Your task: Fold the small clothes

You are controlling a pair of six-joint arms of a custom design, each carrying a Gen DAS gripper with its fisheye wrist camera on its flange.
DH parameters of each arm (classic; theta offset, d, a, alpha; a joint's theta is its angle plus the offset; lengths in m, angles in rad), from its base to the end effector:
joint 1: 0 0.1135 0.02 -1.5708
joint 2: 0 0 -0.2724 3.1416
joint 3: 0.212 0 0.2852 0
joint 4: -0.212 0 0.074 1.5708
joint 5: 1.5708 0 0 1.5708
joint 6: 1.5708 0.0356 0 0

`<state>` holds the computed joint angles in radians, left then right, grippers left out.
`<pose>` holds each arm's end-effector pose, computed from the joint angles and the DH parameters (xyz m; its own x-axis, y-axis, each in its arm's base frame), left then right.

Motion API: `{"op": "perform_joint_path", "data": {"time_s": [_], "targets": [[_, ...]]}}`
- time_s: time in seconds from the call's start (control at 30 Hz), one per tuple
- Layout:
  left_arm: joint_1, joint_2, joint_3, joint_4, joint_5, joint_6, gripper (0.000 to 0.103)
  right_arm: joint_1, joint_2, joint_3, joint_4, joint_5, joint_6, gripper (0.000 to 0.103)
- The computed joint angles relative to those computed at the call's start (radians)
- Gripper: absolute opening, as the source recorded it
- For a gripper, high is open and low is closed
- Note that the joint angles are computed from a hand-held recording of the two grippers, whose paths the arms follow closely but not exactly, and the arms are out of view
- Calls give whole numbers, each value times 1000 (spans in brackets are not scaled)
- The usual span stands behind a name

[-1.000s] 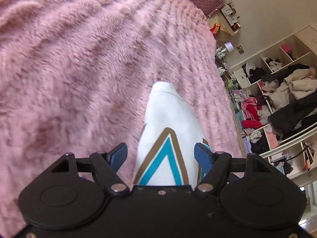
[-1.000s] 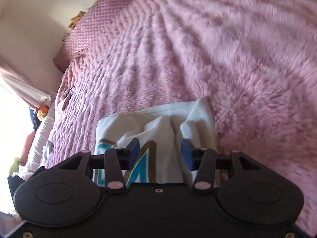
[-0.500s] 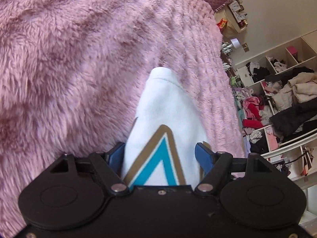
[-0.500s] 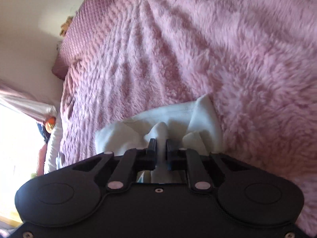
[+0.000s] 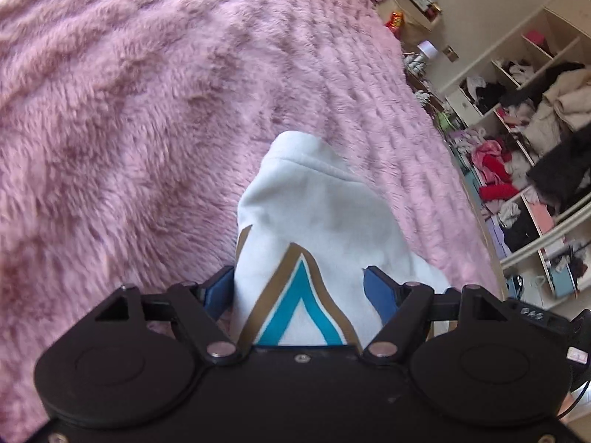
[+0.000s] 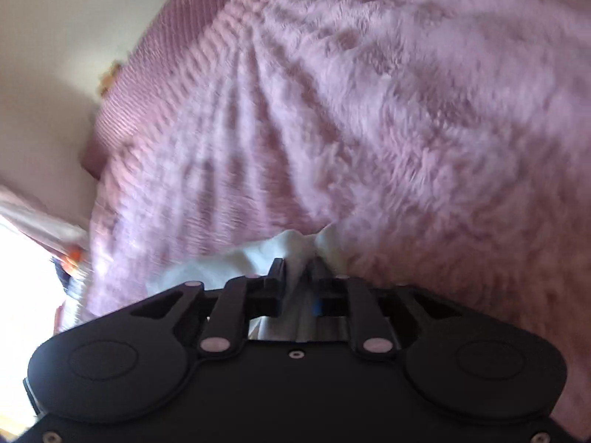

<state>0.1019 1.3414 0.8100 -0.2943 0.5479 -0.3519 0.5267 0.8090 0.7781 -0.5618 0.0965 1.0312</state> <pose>0.2999 0.0120 0.2125 -0.7776 -0.3753 -0.5045 -0.0037 0.8051 -0.5931 0.1775 0.0992 0.3008 -0.6181 0.6284 -0.4723 0.1927 0.7036 0.6839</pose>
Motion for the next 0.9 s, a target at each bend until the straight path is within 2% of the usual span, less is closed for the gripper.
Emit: {"op": "perform_joint_path", "data": {"time_s": [0.1,0.2,0.37,0.5,0.63,0.7,0.77,0.8,0.9], "targets": [[60,-71,-9,-66,57,48,77,34,-98,23,-74,-15,-18,20],[144,-179,-47,-162,140,113,77,139,-195,57,-192,1,-64,20],[277,-333,-134,-348,247,231,79,356,-257,62,-346,115,-29,20],[315,-392,-182,-444,250,286,79,357,-307,-22,-342,114,40,22],[308,-430,-218,-495,243,287,79,302,-361,-111,-246,27,103,24],[290,-450,-235,-506,232,292,79,378,-339,-113,-239,109,134,24],[275,-481,-253,-511,220,291,79,457,-294,-79,-264,210,175,13],[266,-494,-261,-515,218,286,79,492,-275,-53,-281,253,189,11],[252,-503,-270,-507,223,286,83,648,-255,20,-345,457,198,9]]}}
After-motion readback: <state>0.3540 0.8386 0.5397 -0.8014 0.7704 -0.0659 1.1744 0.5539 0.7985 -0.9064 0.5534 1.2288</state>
